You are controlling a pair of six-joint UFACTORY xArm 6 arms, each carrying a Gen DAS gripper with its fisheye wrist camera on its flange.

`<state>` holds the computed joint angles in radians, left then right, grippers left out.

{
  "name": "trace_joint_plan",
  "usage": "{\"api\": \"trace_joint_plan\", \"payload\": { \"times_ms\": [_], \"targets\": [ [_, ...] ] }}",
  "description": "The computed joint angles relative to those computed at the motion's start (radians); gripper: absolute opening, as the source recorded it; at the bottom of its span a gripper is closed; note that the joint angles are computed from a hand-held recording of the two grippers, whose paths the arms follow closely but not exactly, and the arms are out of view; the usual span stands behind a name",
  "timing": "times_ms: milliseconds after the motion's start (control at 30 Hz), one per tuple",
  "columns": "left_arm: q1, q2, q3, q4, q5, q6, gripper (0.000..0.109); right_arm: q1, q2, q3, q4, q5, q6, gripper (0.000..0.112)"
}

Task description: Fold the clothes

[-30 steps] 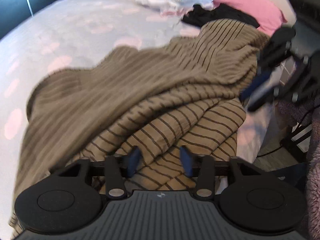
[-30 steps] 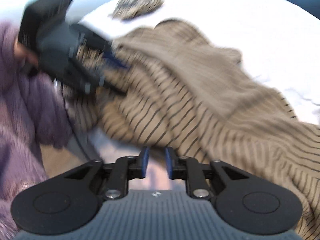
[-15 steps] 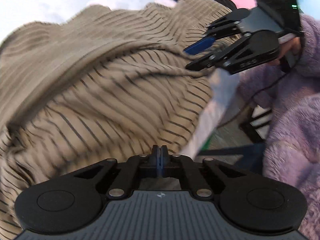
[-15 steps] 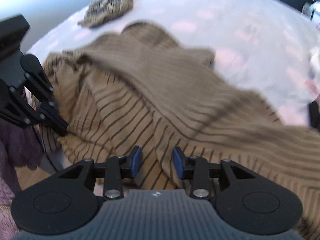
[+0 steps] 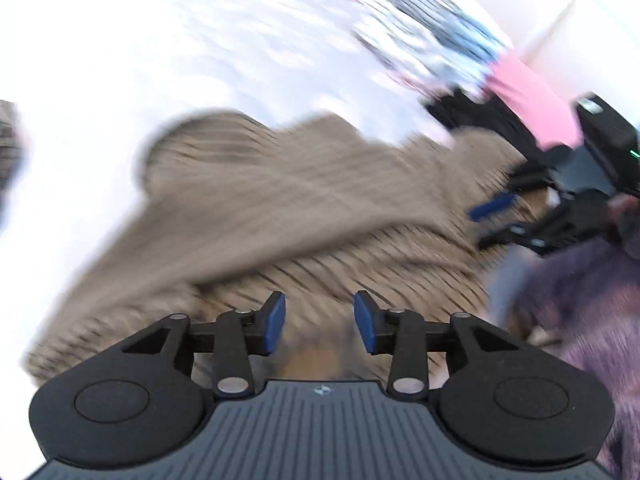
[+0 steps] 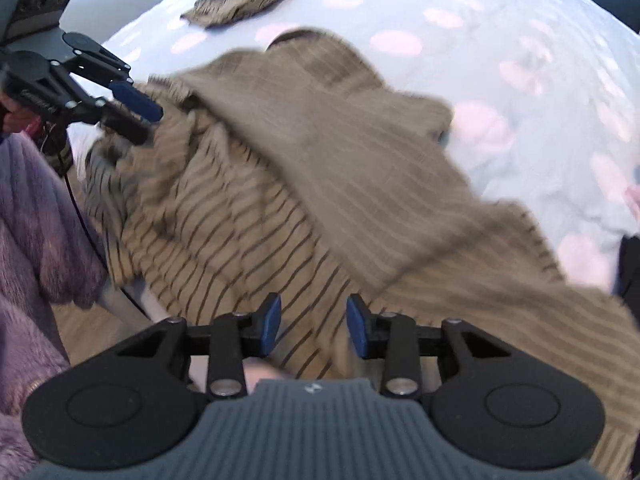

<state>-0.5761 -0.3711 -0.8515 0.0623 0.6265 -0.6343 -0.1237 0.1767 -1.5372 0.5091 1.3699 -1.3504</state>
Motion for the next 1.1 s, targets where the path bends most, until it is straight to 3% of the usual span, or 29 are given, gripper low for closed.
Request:
{"api": "trace_joint_plan", "payload": {
  "times_ms": [100, 267, 333, 433, 500, 600, 767, 933, 1100],
  "targets": [
    [0.069, -0.001, -0.009, 0.120, 0.011, -0.107, 0.041, 0.005, 0.059, -0.096, 0.009, -0.023, 0.016, 0.041],
    [0.134, 0.046, -0.019, 0.182, 0.035, -0.121, 0.042, 0.015, 0.195, -0.261, 0.015, -0.060, 0.088, 0.040],
    [0.139, 0.053, -0.001, 0.167, -0.007, -0.088, 0.042, 0.022, 0.232, -0.293, 0.027, -0.066, 0.117, 0.039],
    [0.132, 0.076, 0.029, 0.158, -0.095, -0.050, 0.039, 0.033, 0.255, -0.290, 0.054, -0.083, 0.111, 0.028],
    [0.126, 0.098, 0.038, 0.154, -0.135, -0.033, 0.039, 0.045, 0.258, -0.271, 0.069, -0.093, 0.113, 0.028],
    [0.114, 0.135, 0.034, 0.054, -0.115, 0.016, 0.032, 0.072, 0.252, -0.231, 0.043, -0.115, 0.113, 0.029],
    [0.098, 0.135, 0.063, -0.097, -0.130, 0.066, 0.030, 0.092, 0.239, -0.186, -0.016, -0.125, 0.106, 0.032],
    [0.060, 0.144, 0.061, -0.443, -0.096, 0.289, 0.018, 0.092, 0.256, -0.202, -0.019, -0.117, 0.111, 0.035],
    [0.055, 0.127, 0.065, -0.389, -0.110, 0.284, 0.017, 0.091, 0.277, -0.233, -0.023, -0.104, 0.114, 0.036]
  ]
}}
